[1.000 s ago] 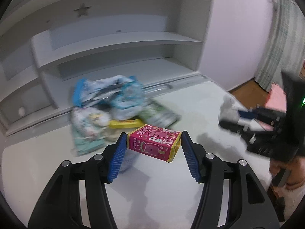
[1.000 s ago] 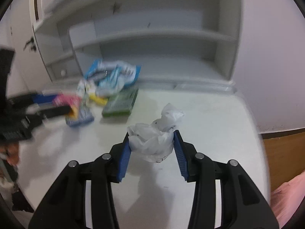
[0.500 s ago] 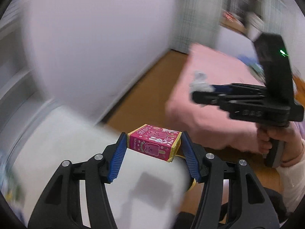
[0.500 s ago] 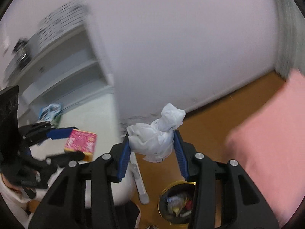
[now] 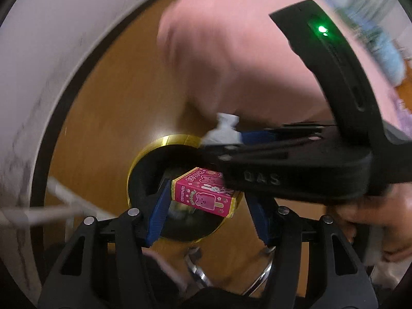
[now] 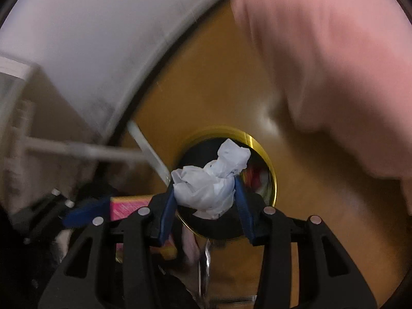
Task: Collect trash
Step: 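Carry pink box and tissue to the bin and open both tools, then move both open tools back over the desk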
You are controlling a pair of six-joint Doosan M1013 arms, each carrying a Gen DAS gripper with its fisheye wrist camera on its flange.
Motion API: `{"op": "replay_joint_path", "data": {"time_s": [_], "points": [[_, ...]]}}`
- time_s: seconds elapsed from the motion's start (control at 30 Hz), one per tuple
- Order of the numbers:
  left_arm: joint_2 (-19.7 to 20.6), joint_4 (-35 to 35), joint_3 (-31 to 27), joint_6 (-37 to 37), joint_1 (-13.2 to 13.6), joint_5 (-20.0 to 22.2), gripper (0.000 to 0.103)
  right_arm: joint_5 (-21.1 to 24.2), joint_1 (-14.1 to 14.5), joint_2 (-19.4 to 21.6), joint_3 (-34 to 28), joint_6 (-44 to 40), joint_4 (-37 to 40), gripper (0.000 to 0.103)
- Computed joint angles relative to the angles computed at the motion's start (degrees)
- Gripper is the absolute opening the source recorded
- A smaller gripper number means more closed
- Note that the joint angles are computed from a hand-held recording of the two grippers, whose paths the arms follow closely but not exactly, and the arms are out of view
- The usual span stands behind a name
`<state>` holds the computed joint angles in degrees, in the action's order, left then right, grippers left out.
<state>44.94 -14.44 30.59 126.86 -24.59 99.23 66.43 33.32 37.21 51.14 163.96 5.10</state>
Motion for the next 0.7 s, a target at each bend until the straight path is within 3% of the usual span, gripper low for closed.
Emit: {"op": "replay_joint_path", "data": {"time_s": [0.1, 0.23, 0.33, 0.37, 0.4, 0.43, 0.47, 0.5, 0.67, 0.7], "points": [[2.55, 5.41, -0.82, -1.56, -0.26, 1.27, 0.056, -6.25, -0.38, -0.8, 5.83, 1.33, 6.07, 0.043], [4.43, 5.62, -2.61, -3.88, -0.22, 3.9, 0.056, -12.35, -0.28, -1.98, 10.2, 4.92, 7.75, 0.043], [4.94, 5.06, -3.64, -4.71, -0.01, 5.07, 0.057, -12.71, -0.44, -1.07, 8.86, 5.74, 7.76, 0.044], [5.25, 5.09, -4.05, -5.07, -0.04, 5.32, 0.058, -13.12, -0.42, -1.35, 9.14, 6.75, 7.24, 0.049], [5.29, 5.14, -4.1, -5.42, 0.1, 5.01, 0.075, -14.0, -0.3, -1.66, 9.89, 8.13, 6.81, 0.057], [4.02, 5.41, -1.75, -5.52, 0.25, 3.67, 0.095, -14.76, -0.39, -2.21, 10.68, 9.55, 6.68, 0.078], [3.27, 5.63, -0.54, -6.02, 0.3, 1.94, 0.096, -15.11, -0.38, -2.67, 11.31, 10.74, 6.3, 0.087], [2.23, 5.43, 1.03, -6.52, 0.34, 0.32, 0.096, -15.18, -0.37, -2.94, 11.58, 11.67, 5.83, 0.087], [1.07, 2.09, 1.23, -7.39, 0.65, 1.37, 0.096, -11.12, 0.27, -5.04, 10.95, 18.14, -1.38, 0.087], [-0.16, -1.46, 1.28, -6.54, 0.96, 1.63, 0.096, -9.89, 0.6, -5.49, 10.58, 20.17, -3.73, 0.087]]}}
